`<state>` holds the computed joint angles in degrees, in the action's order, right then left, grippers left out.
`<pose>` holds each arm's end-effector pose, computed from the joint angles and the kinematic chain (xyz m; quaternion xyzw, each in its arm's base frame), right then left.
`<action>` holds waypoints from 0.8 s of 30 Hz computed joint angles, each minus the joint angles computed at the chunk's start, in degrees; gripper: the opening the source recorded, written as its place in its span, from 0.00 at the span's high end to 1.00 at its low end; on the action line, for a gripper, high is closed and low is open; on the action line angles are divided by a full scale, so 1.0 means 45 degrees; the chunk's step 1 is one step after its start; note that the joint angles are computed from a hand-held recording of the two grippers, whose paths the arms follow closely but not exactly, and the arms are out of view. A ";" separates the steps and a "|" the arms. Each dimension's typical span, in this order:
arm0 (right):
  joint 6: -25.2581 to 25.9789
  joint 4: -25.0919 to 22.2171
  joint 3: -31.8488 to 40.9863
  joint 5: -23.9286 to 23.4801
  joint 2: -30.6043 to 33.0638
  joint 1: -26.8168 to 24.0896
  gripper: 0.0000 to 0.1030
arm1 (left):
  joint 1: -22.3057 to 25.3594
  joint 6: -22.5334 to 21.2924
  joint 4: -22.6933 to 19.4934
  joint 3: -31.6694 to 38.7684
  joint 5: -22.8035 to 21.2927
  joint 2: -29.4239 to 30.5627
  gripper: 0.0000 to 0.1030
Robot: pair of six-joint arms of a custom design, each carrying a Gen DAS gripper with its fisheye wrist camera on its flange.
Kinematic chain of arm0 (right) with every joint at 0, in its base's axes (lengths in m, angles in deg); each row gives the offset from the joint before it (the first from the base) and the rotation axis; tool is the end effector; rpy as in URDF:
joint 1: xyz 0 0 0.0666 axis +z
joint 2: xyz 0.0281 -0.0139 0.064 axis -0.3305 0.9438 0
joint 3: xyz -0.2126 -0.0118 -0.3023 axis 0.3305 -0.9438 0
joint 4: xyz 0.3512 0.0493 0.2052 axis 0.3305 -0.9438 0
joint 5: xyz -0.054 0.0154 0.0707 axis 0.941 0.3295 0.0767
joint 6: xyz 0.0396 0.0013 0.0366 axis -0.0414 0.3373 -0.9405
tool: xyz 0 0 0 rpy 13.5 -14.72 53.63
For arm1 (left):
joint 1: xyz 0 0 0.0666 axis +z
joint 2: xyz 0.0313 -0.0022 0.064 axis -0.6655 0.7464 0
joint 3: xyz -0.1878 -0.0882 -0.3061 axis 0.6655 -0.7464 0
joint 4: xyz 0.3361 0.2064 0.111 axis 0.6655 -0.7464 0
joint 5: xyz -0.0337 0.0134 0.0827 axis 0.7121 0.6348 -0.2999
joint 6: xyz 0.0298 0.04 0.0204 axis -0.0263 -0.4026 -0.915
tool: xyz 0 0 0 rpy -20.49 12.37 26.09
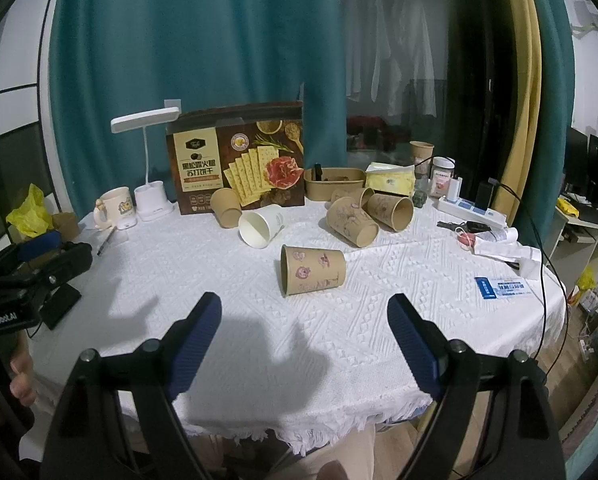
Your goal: Flip cup upright
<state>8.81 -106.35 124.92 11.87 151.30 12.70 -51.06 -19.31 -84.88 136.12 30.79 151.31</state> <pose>0.4686 0.2705 0.4584 0.0759 0.8714 -0.0065 0.4847 0.5404 -0.0984 0.4497 0.1583 0.8359 -0.1334 0.5084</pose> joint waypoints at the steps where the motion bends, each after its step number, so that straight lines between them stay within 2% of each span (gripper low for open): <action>1: -0.0010 -0.0012 0.0017 0.0000 0.0009 0.0003 0.19 | 0.0002 0.0005 -0.0016 0.0016 -0.0001 0.0005 0.00; 24: 0.0019 -0.0158 0.0229 -0.0030 0.0071 -0.0008 0.19 | 0.0013 -0.0018 0.0210 -0.0300 0.0072 -0.0225 0.00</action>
<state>8.90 -107.06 125.95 11.74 151.62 12.66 -51.01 -19.39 -83.94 134.77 31.12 150.29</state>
